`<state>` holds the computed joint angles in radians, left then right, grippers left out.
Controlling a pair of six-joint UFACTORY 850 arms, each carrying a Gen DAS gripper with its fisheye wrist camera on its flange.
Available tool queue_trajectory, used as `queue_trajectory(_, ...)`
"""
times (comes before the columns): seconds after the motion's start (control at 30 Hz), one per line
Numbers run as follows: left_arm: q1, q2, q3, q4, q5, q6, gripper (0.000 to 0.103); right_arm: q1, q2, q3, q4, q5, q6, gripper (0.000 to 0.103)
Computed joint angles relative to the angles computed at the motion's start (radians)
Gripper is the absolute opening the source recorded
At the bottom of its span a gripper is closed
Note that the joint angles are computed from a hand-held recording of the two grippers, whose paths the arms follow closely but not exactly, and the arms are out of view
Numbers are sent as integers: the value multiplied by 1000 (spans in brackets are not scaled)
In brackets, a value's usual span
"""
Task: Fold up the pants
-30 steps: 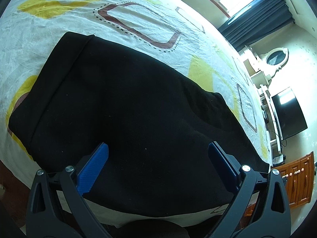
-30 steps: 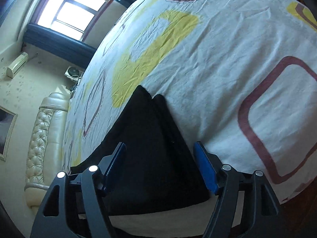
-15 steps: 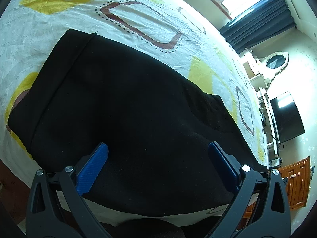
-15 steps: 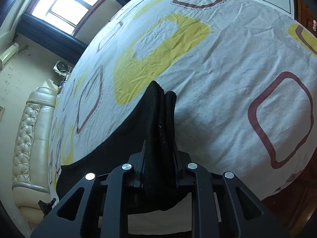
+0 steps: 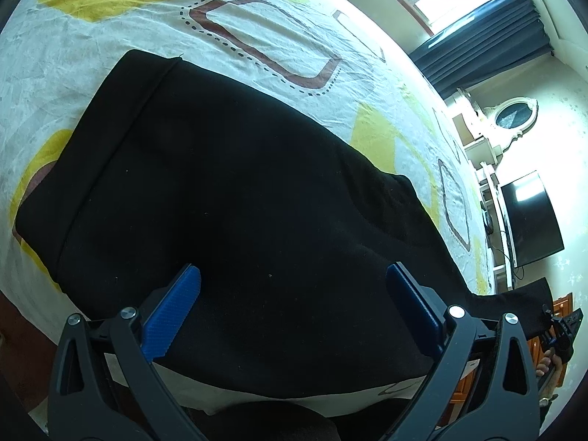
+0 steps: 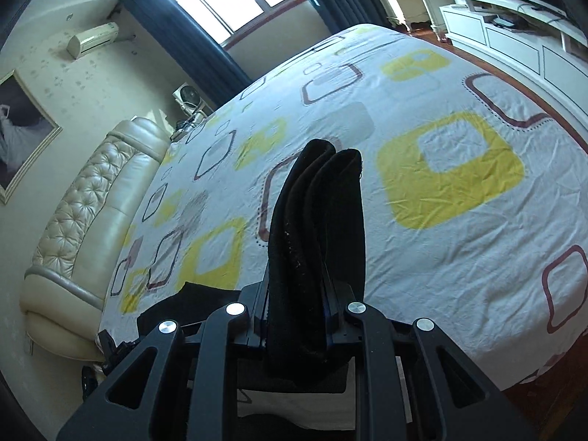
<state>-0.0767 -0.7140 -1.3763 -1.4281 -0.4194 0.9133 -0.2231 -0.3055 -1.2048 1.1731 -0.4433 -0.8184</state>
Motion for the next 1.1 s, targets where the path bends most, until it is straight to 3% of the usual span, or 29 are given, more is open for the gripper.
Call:
queue_trajectory(0.13, 4, 0, 3, -11, -9, 2, 100, 98, -9, -43, -102, 23, 83, 21)
queue_trajectory(0.27, 2, 2, 4, -2, -3, -2, 100, 210, -63, -103, -321, 67, 266, 21)
queue_trajectory(0.47, -2, 3, 3, 15, 1, -2, 100, 378, -194, -195, -877, 127, 730, 21)
queue_trajectory(0.77, -7, 4, 1, 32, 8, 0, 100, 503, -378, -294, -1301, 104, 1144, 21)
queue_trajectory(0.87, -5, 2, 2, 24, 5, 4, 100, 516, -404, -296, -1322, 110, 1180, 21)
queue_trajectory(1.0, -9, 4, 4, 31, 14, 2, 100, 532, -409, -282, -1345, 136, 1236, 30)
queue_trajectory(1.1, -12, 5, 4, 42, 20, -1, 100, 531, -405, -271, -1130, 158, 1049, 33)
